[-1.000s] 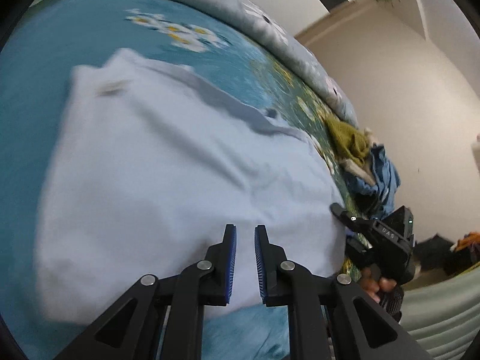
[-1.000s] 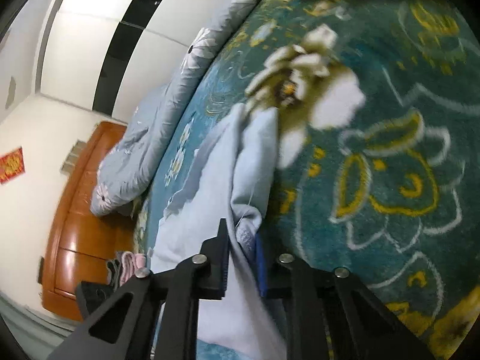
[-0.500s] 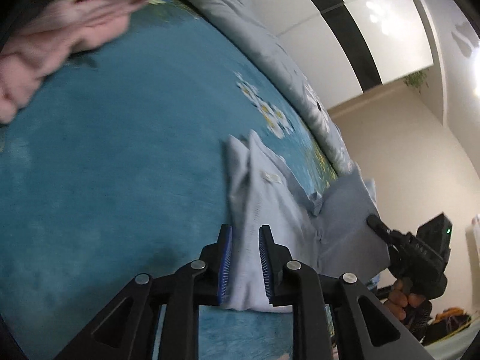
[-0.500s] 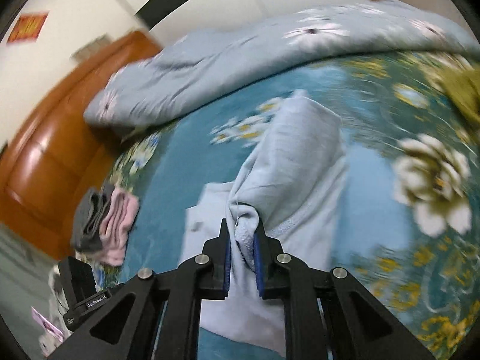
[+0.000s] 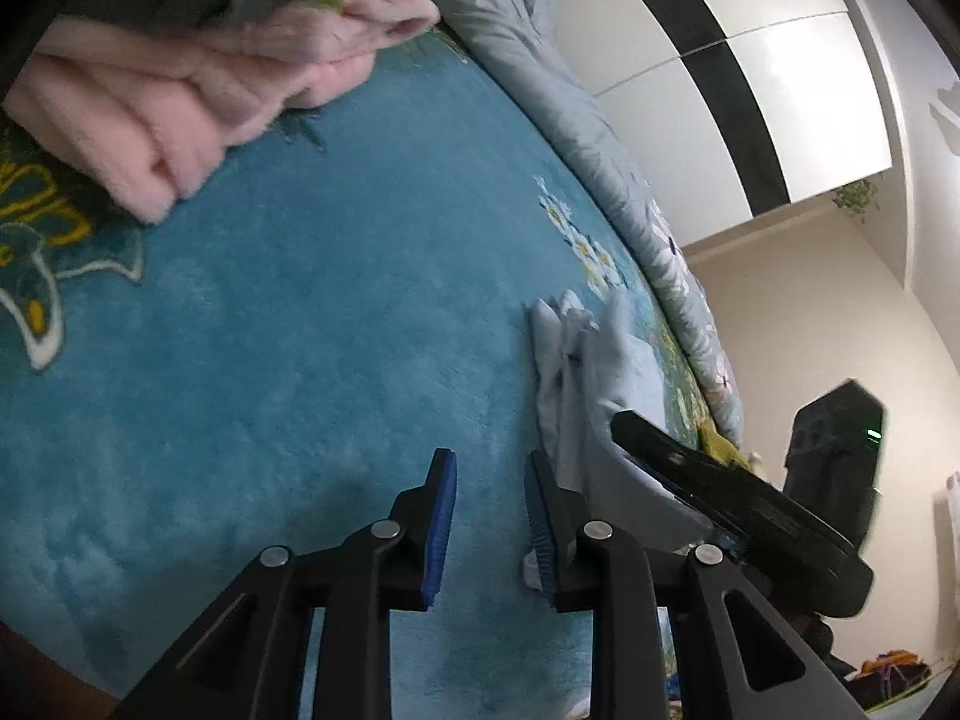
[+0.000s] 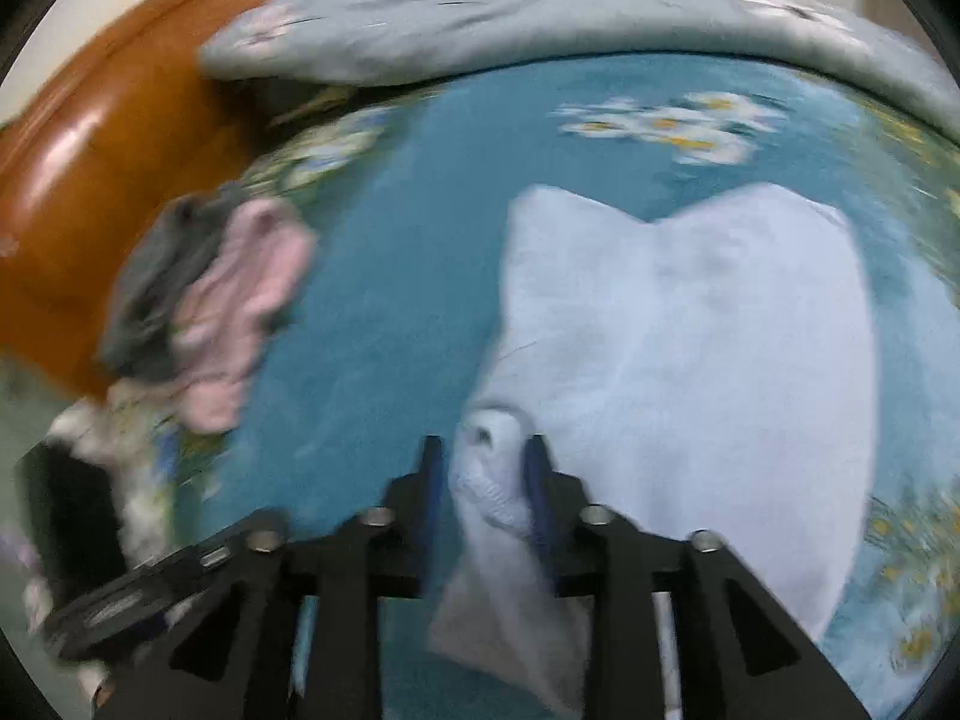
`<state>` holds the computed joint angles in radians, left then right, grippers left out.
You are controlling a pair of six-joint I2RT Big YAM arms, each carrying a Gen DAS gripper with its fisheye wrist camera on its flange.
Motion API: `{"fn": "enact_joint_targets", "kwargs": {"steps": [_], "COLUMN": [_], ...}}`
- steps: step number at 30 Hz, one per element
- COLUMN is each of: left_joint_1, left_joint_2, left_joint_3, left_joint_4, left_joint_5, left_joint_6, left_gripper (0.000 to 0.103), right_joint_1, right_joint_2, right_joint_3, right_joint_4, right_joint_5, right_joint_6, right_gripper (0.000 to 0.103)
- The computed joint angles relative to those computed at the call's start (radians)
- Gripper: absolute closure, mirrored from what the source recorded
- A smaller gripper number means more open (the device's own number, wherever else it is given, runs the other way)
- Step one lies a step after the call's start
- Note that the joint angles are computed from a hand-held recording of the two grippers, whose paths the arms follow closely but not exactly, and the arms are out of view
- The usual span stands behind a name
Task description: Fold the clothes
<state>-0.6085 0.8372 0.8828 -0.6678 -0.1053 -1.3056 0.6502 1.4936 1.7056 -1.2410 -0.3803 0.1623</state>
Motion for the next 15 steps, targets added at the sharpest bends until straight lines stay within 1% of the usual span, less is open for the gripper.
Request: {"fn": "enact_joint_targets", "kwargs": {"steps": [2,3,4,6,7,8,10,11,12,13,15], "left_joint_1": [-0.006,-0.006,-0.006,0.008,0.018,0.03,0.074,0.097,0.118,0.137,0.166], "left_joint_2": [0.017,0.028,0.04,0.076,0.098,0.122,0.196,0.235,0.273,0.307,0.364], "left_joint_3": [0.008,0.013,0.018,0.04,0.055,0.073,0.13,0.161,0.191,0.219,0.259], "left_joint_4": [0.039,0.055,0.071,0.087,0.089,0.089,0.087,0.083,0.062,0.044,0.028], "left_joint_5": [0.021,0.031,0.041,0.075,0.096,0.116,0.169,0.197,0.223,0.247,0.298], "left_joint_6": [0.028,0.041,0.055,0.086,0.104,0.121,0.175,0.204,0.223,0.242,0.274], "left_gripper": [0.071,0.066,0.059,0.055,0.055,0.055,0.053,0.052,0.051,0.051,0.051], "right_joint_1": [-0.031,-0.051,-0.073,-0.117,-0.14,-0.158,-0.166,-0.164,-0.156,-0.144,-0.114], "right_joint_2": [-0.047,-0.075,-0.105,-0.15,-0.169,-0.179,-0.176,-0.177,-0.182,-0.188,-0.196], "right_joint_3": [-0.032,-0.054,-0.077,-0.121,-0.141,-0.154,-0.172,-0.189,-0.209,-0.224,-0.25], "right_joint_4": [0.038,0.067,0.098,0.128,0.136,0.129,0.087,0.071,0.065,0.065,0.056], "right_joint_5": [-0.104,-0.128,-0.12,-0.083,-0.062,-0.047,-0.044,-0.055,-0.074,-0.087,-0.112], "right_joint_6": [-0.014,-0.001,0.024,0.054,0.064,0.067,0.059,0.051,0.041,0.035,0.003], "right_gripper": [0.066,0.065,0.064,0.063,0.063,0.063,0.063,0.063,0.063,0.063,0.063]}}
